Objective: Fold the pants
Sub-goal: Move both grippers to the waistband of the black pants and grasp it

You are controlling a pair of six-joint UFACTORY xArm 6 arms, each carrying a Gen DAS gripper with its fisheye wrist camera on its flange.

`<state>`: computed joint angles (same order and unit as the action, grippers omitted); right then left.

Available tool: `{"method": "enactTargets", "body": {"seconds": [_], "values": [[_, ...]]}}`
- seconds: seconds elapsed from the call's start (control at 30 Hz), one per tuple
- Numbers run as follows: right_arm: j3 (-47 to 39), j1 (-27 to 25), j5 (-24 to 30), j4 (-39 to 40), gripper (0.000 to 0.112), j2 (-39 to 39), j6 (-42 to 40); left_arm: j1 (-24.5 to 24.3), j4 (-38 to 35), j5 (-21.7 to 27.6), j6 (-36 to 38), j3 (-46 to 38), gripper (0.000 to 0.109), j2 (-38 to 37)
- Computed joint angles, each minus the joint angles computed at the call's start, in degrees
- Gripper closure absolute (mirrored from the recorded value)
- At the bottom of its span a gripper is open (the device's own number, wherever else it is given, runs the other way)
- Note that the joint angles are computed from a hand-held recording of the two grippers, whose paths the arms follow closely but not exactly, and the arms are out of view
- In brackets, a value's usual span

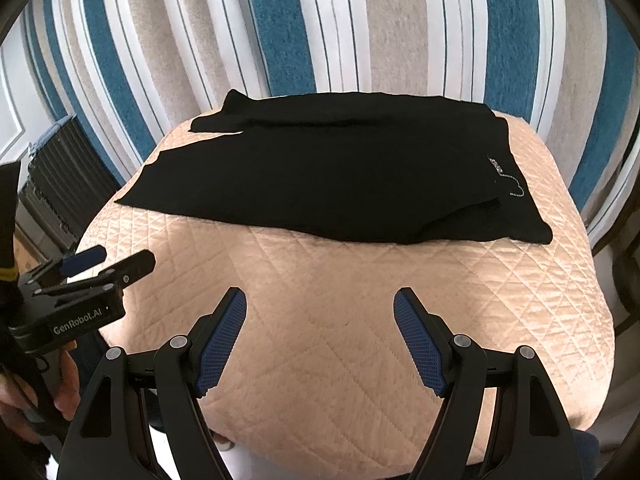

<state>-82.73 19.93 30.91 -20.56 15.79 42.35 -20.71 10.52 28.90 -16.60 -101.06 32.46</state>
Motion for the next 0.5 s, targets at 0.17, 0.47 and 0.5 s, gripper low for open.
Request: {"method": "enactTargets", "body": {"seconds": [0.17,0.47,0.5], "values": [[-0.7,-1.2,-0.3,1.6,0.036,1.4,-0.4,0.0,-1.2,0.4,1.6,-3.2,0.024,2.9],[-1.9,-3.9,-2.2,5.7,0.036,4.5,-1.6,0.8,-4.9,2.0,4.4,-10.7,0.024,9.3],[-2.1,-4.2,-2.5,6.3,0.036,4.8,-1.7,0.9,-5.6,2.1,4.8,-11.6,0.024,10.0]]}}
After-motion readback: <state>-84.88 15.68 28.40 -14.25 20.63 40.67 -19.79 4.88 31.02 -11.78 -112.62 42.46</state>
